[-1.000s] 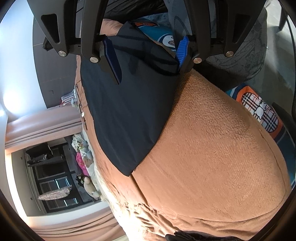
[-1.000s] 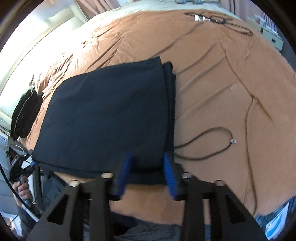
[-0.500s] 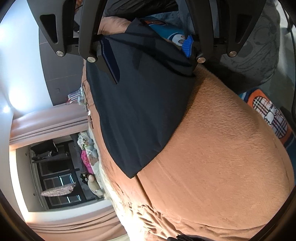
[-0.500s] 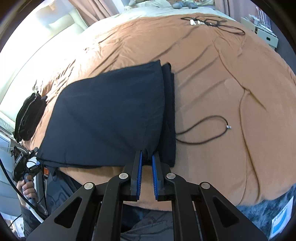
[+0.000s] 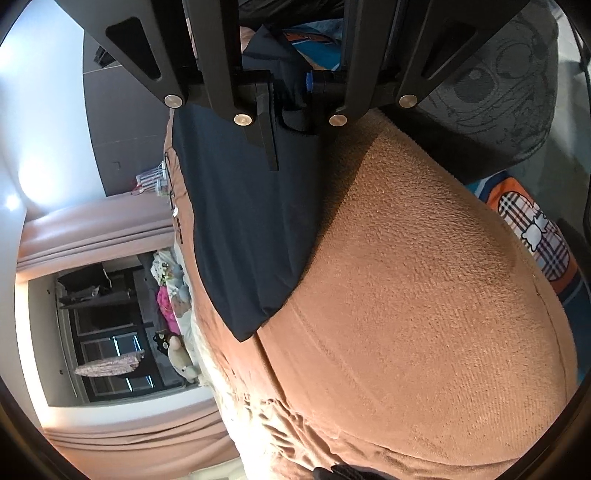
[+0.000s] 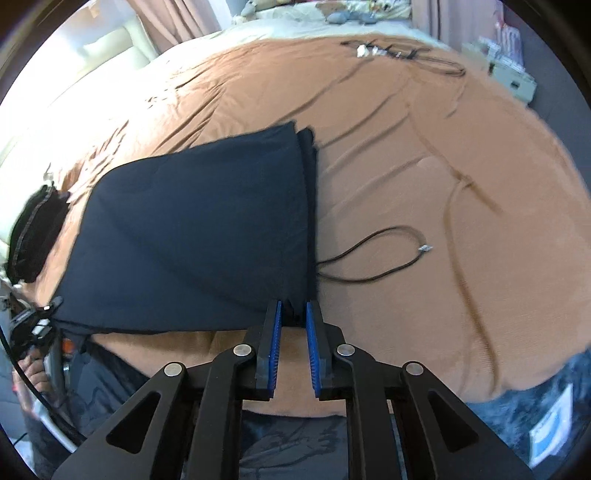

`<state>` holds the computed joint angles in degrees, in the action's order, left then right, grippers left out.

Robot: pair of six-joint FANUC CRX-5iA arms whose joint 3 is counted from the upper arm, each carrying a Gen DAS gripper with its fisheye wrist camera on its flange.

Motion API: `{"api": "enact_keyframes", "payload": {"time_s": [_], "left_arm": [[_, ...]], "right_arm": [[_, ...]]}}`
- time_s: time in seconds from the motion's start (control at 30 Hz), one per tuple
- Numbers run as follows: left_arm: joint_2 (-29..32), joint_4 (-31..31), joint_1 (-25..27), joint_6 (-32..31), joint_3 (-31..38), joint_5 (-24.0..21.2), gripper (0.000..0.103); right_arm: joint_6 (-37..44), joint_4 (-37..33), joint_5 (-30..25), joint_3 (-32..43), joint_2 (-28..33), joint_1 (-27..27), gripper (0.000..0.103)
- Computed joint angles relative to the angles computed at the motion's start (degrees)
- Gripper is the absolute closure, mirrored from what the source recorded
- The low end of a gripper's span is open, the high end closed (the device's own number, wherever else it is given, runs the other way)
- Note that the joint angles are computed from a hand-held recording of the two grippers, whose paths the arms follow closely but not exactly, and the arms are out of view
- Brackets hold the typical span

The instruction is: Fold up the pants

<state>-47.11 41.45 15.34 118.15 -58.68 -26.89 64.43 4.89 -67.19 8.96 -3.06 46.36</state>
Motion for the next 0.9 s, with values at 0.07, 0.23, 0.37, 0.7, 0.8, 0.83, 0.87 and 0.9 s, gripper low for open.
{"api": "enact_keyframes", "payload": {"time_s": [0.07, 0.23, 0.37, 0.7, 0.8, 0.83, 0.87, 0.9], "left_arm": [[0.0, 0.2, -0.3, -0.2, 0.0, 0.2, 0.092], [0.0, 1.2, -1.1, -1.1, -0.6, 1.6, 0.092], [-0.5, 2.3, -1.7, -2.2, -1.3, 2.3, 0.092], [-2.8, 5.2, -2.3, -4.0, -3.4, 3.9, 0.097], [-4.0, 5.3, -2.8, -3.1, -3.9, 4.7, 0.098], [-4.3, 5.5, -3.1, -2.9, -4.2, 4.9, 0.098], [-4.8, 5.6, -3.1, -2.9, -4.4, 4.7, 0.098], [-5.0, 5.6, -3.2, -2.8, -4.5, 4.7, 0.098]], "right_arm": [[-1.6, 2.2, 1.1, -0.8, -1.0, 1.2, 0.092], [-2.0, 2.1, 3.2, -1.0, -2.3, 3.6, 0.092], [-1.4, 0.5, 4.2, -0.6, -1.7, 5.2, 0.092], [2.2, -4.8, 6.0, 2.7, 3.5, 7.0, 0.092], [4.1, -7.2, 5.1, 5.2, 6.5, 6.8, 0.092], [4.7, -8.3, 4.4, 6.8, 8.0, 6.5, 0.092], [5.1, -9.3, 3.8, 8.0, 9.3, 6.3, 0.092], [5.7, -10.4, 3.3, 9.3, 10.7, 6.2, 0.092]]}}
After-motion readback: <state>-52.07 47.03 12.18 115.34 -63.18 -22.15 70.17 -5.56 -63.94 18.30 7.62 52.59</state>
